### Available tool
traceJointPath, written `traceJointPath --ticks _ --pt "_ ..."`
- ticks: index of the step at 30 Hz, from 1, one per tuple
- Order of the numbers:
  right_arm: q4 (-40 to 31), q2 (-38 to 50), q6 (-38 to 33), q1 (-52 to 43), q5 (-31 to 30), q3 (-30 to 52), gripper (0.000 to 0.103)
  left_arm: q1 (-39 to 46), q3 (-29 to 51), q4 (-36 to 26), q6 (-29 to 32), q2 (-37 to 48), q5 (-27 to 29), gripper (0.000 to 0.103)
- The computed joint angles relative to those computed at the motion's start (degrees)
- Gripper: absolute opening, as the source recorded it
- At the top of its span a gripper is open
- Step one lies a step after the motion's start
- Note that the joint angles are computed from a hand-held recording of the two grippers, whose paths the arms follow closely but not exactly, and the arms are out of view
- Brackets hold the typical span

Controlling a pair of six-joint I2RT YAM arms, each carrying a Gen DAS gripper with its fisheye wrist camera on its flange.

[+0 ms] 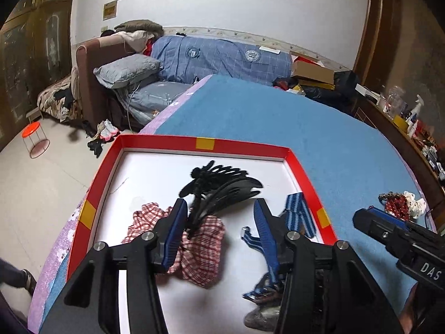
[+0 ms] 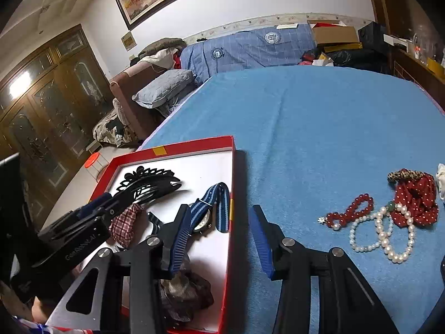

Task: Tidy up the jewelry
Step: 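Move both open tools back to the jewelry pile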

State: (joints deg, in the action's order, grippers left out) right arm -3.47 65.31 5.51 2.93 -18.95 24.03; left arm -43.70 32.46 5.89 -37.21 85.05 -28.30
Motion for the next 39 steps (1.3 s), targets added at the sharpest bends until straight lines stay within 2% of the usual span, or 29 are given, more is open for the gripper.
traceJointPath --ticks 9,24,34,39 --pt "-1.21 -2.12 -2.72 -4.85 -2.87 -2.06 0.049 -6.15 3.05 -3.38 -1.27 1.20 -5.31 0.049" --pt "-6.76 -3.07 -13.85 -25.64 -14.21 -2.39 0.051 -15.04 12.18 -11.07 -1.79 5.18 -11.48 0.051" --pt "-9.59 6.98 -25.96 -47.62 -26.25 3.35 0.051 -19.81 21.93 -15.23 -1.37 13.50 -11.65 0.052" --pt "-9.54 15.49 -26.64 -56.32 -29.94 8.91 0.051 -21.16 28.66 -15.92 0.11 19.41 -7.36 0.054"
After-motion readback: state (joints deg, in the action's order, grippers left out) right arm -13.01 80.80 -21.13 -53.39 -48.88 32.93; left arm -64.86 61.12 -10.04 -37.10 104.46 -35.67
